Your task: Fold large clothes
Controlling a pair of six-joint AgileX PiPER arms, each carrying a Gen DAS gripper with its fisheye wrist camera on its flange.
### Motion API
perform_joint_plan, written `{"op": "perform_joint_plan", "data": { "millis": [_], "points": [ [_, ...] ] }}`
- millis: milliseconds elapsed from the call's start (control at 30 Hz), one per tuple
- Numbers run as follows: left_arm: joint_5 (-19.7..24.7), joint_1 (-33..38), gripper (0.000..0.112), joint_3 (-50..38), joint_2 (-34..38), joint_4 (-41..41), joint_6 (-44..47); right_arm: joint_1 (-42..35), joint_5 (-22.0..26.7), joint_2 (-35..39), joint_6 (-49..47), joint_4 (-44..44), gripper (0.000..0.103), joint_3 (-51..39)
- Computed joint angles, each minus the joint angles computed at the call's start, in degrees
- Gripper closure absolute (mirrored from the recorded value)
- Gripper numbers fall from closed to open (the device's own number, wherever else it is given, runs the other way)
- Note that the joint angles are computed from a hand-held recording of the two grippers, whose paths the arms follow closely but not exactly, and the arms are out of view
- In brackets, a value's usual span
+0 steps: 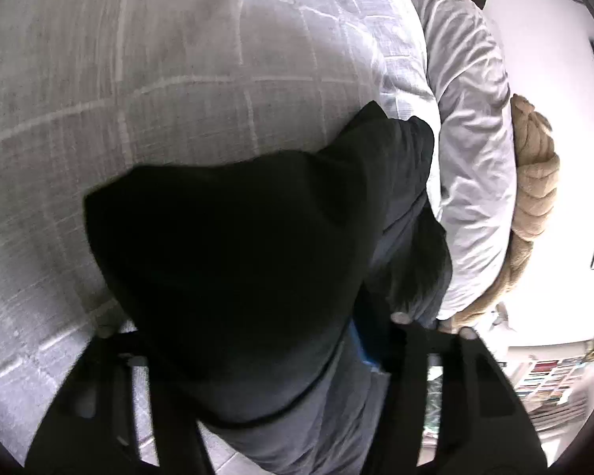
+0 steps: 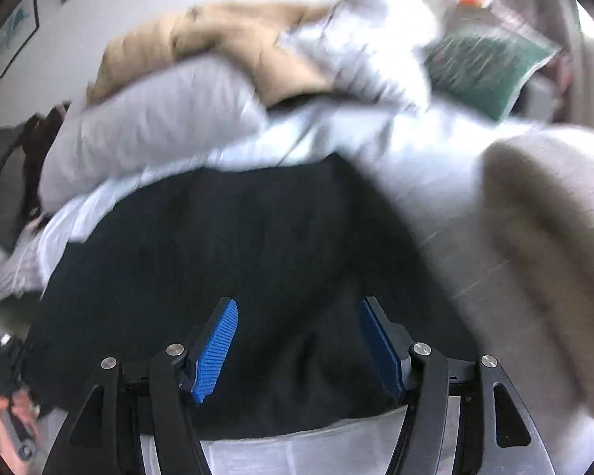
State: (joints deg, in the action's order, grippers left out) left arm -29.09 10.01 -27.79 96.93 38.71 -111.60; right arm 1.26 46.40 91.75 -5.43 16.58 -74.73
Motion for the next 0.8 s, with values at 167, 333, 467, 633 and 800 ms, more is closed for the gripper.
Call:
{"op": "perform_joint_plan", "data": {
  "millis": [167,333,467,633,800],
  "points": [
    [-3.7,-0.2,0.079,2.2,-2.3,-4.2,3.4,0.8,5.3,6.3,6.7,-9.7,0.057,-1.9],
    [0.3,-6.6,0.084,3.6,-11.4,-20.9,21.5,7.3,3.4,-0.7,13.9,-17.7,0.05,1.3],
    [11.4,-14.0,0.084,-2.0,-20.3,-34.9,44.4,7.6,0.0,-3.1,1.3,-1.5,0.05,0.6],
    [13.6,-21.6,0.085,-5.9,-23.7,-57.3,73.0,12.4,2.5,2.3,-11.9,17.4,0.05,-4.5],
    [12.6,-31.1,0.085,-11.9,-22.2,-84.6,101.7,18.9,11.9,14.7,-11.9,15.8,0.05,-12.1]
  ]
}}
